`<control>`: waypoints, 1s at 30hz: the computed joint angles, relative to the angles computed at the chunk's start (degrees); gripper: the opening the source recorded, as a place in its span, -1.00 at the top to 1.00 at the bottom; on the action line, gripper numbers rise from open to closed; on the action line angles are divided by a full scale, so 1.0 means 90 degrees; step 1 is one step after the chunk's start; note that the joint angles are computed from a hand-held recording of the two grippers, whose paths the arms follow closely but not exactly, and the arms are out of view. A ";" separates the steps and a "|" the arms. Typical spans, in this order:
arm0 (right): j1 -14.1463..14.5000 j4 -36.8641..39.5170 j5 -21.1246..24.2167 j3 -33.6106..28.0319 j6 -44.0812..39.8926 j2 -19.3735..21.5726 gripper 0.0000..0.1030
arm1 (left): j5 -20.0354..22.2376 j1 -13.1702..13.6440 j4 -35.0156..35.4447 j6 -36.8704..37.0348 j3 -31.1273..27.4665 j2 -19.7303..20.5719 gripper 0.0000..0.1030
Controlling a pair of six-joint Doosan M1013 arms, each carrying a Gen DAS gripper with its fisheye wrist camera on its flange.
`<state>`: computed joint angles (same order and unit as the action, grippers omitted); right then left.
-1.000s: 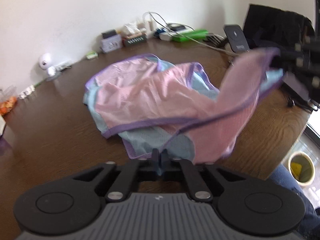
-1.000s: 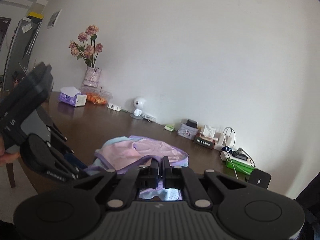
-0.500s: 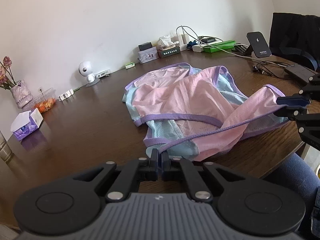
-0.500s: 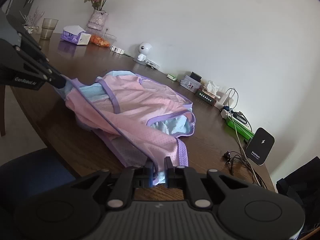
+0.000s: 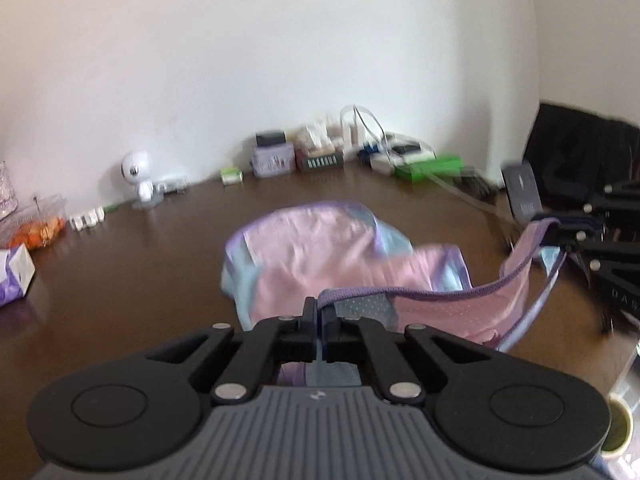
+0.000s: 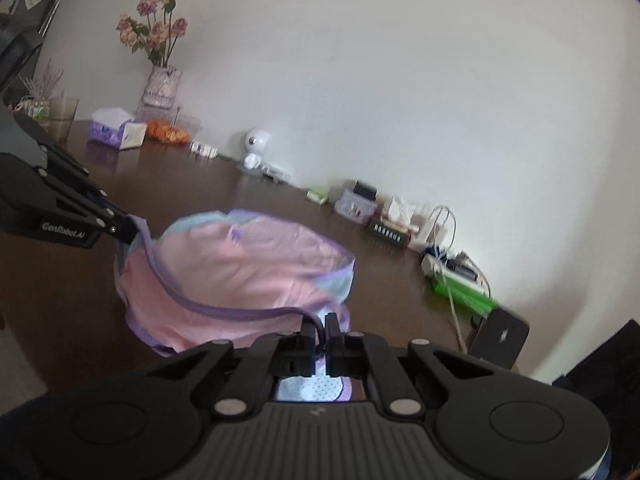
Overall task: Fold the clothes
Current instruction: 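Lift the garment up with both grippers to shake it open, then lower the garment onto the table and release it from both grippers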
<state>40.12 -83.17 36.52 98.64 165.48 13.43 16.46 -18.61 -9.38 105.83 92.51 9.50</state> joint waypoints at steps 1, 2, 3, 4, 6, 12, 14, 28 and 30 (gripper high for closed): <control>-0.0197 0.0078 -0.0222 -0.0250 -0.0295 0.0070 0.95 | 0.0118 0.0088 0.0058 -0.0057 -0.0451 0.0235 0.97; -0.0390 0.0247 -0.0409 -0.0542 -0.0672 0.0175 0.95 | 0.0247 0.0140 0.0267 -0.0186 -0.0952 0.0492 0.97; -0.0571 0.0533 -0.0524 -0.0891 -0.1165 0.0335 0.95 | 0.0385 0.0187 0.0362 -0.0156 -0.1492 0.0765 0.97; -0.0742 0.0838 -0.0613 -0.1295 -0.1689 0.0535 0.95 | 0.0514 0.0198 0.0747 -0.0388 -0.2067 0.1040 0.97; -0.1092 0.1561 -0.0641 -0.2390 -0.3013 0.1037 0.95 | 0.0822 0.0168 0.1787 -0.1051 -0.3355 0.1636 0.97; -0.1313 0.0590 -0.0130 -0.5165 -0.3282 0.2134 0.95 | 0.0183 0.0125 0.3514 -0.2629 -0.5066 0.2004 0.97; -0.1255 -0.0196 -0.0287 -0.5056 -0.2649 0.1963 0.95 | -0.0303 0.0114 0.4002 -0.2965 -0.4607 0.1670 0.97; -0.0718 0.1035 -0.1007 -0.1556 -0.2868 0.0474 0.95 | -0.0470 -0.0164 0.5384 -0.4949 0.0210 -0.0117 0.97; -0.0574 0.1699 -0.1118 -0.0925 -0.2872 0.0353 0.95 | -0.0339 -0.0157 0.3895 -0.4126 0.0754 -0.0338 0.97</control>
